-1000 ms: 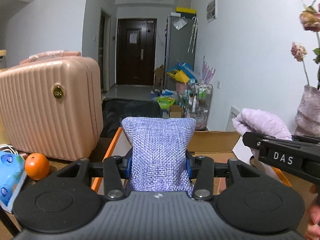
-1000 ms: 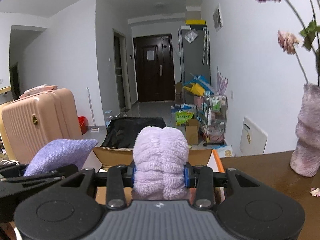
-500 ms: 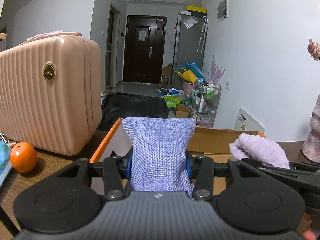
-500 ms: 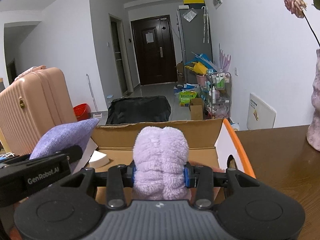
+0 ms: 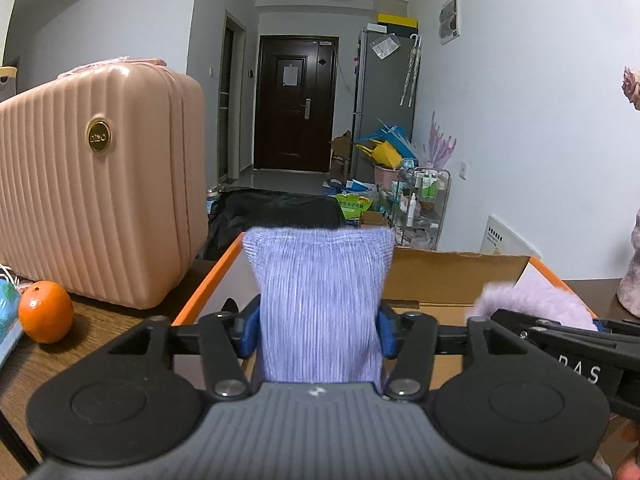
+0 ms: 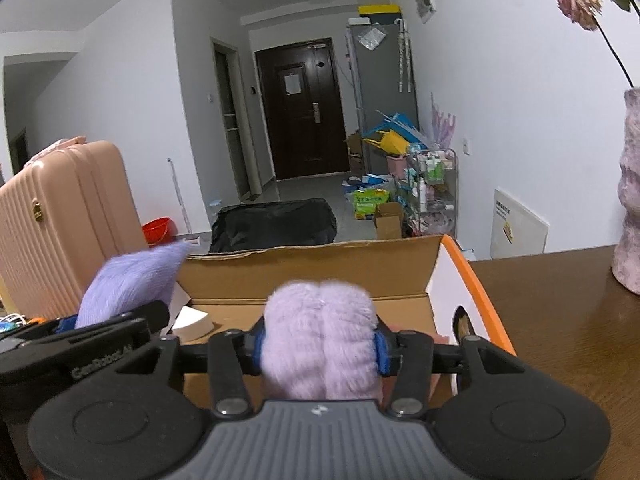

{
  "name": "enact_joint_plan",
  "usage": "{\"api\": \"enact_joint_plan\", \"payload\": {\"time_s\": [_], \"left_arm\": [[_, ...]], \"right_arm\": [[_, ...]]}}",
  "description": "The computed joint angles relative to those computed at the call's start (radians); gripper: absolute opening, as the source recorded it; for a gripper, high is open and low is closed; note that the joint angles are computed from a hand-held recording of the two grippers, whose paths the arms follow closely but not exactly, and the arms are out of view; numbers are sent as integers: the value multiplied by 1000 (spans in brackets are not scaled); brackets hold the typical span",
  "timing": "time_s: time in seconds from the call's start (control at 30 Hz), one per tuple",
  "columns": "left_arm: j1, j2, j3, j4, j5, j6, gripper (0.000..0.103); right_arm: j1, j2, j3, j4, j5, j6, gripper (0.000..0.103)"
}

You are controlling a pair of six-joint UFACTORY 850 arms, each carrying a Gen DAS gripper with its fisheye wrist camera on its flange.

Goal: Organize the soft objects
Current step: 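Open the left gripper to drop the purple bag into the box, then lower the lilac roll into the box and open the right gripper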

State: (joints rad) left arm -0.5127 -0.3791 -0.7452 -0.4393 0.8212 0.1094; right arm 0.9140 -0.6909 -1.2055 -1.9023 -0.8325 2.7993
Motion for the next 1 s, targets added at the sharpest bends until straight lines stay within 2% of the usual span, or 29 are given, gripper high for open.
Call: {"api": "enact_joint_plan", "payload": {"time_s": [0.07, 0.1, 0.17, 0.2, 0.23, 0.27, 0.3, 0.37, 0.77, 1.0], "left_arm": [[-4, -2, -1, -22, 5, 9, 76], [-7, -3, -4, -35, 5, 12, 79], [-8, -2, -2, -46, 14, 6, 91], [-11, -2, -1, -64, 24, 12, 94], [-17, -3, -1, -101, 38, 31, 101], [-20, -4, 2, -128, 51, 42, 103], [-22, -5, 2, -143, 59, 45, 103], [-16, -2, 3, -136, 49, 32, 103], [-15, -2, -4, -157, 30, 60, 103], [-12, 7, -2, -168, 28, 67, 103]], "right_arm": [[-2, 1, 3, 4, -1, 8, 58], [-1, 1, 4, 8, -6, 11, 65], [3, -1, 5, 9, -23, 17, 75], [4, -1, 6, 12, -30, 16, 79], [7, -3, 4, 24, -40, 10, 81], [6, -3, 5, 27, -45, 13, 86], [4, -3, 7, 23, -43, 20, 93], [4, -4, 8, 21, -46, 26, 97], [7, -9, 2, 33, -48, 21, 103], [13, 3, 26, 10, -65, 45, 103]]}}
